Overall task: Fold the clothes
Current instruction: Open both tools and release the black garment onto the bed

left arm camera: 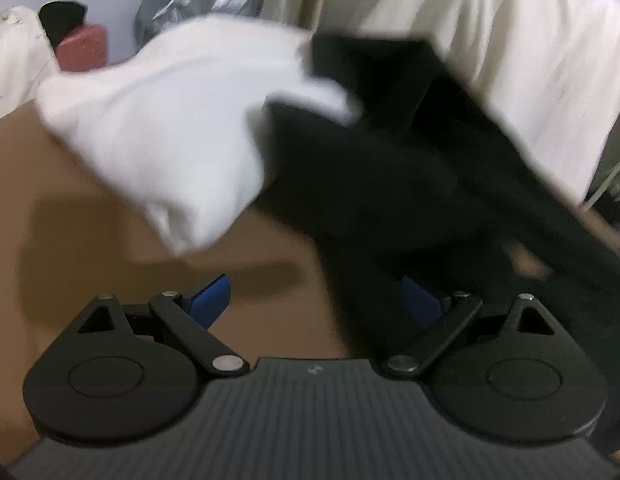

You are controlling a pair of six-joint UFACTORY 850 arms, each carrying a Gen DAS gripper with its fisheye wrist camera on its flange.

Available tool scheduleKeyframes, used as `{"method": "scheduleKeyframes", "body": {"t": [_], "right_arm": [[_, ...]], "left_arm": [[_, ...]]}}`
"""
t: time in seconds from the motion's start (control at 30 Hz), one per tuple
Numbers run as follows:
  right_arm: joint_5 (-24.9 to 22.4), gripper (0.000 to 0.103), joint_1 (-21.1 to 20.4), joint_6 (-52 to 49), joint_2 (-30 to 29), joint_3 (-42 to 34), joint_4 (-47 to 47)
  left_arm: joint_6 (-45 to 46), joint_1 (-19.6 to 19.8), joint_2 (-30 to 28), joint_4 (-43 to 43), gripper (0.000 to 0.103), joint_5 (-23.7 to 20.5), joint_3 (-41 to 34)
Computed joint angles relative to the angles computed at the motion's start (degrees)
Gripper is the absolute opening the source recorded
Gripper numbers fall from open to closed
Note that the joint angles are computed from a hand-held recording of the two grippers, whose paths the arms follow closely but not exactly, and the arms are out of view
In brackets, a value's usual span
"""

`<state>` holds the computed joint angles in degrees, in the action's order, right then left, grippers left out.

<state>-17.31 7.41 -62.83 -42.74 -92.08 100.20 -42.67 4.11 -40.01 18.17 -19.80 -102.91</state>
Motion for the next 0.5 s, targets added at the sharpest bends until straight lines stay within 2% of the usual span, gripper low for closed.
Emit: {"method": "scheduleKeyframes", "body": {"t": [0.07, 0.13, 0.2, 0.27, 0.3, 0.33, 0.37, 0.4, 0.43, 0.47, 0.5], "right_arm": [[-2.7, 0.083, -1.0, -5.9, -0.2, 1.3, 12.0], [-5.4, 0.084, -1.7, -11.3, -1.3, 1.5, 21.7], [-5.0, 0.085, -1.9, -10.7, -2.7, -0.3, 22.6], [-3.4, 0.085, -1.9, -6.7, -4.6, -3.6, 19.1], [-2.0, 0.085, -1.7, -6.3, -5.4, -5.1, 18.6], [-0.5, 0.085, -1.4, -5.9, -6.2, -6.6, 17.9], [1.2, 0.073, -1.1, -4.6, -7.1, -8.3, 16.4], [5.3, 0.041, -0.5, -2.6, -7.1, -9.7, 12.4], [9.3, 0.026, 0.2, 1.5, -7.2, -11.0, 6.4], [13.3, 0.022, 0.9, 4.2, -7.2, -12.0, 1.6], [19.2, 0.017, 2.2, 4.4, -5.9, -12.0, -3.0]], "left_arm": [[2.0, -0.1, 0.3, -1.9, 0.093, 1.5, 1.0], [8.1, 0.2, -0.7, -9.0, 0.093, 1.4, -0.2], [19.2, 0.9, -2.3, -21.0, 0.095, 1.4, -1.6], [30.4, 1.4, -5.6, -32.9, 0.102, -1.4, -5.2], [34.5, 1.6, -7.0, -36.4, 0.103, -1.8, -6.6], [36.4, 1.6, -7.4, -37.6, 0.103, 0.1, -6.4], [35.9, 1.4, -7.8, -36.3, 0.103, 1.9, -6.4], [33.8, 1.0, -8.2, -33.5, 0.099, 2.8, -6.9], [33.8, 0.8, -8.5, -32.9, 0.084, 3.1, -7.3], [33.8, 0.5, -8.3, -32.7, 0.013, 3.1, -7.6], [32.5, 0.4, -7.6, -31.8, 0.005, 2.6, -7.3]]}}
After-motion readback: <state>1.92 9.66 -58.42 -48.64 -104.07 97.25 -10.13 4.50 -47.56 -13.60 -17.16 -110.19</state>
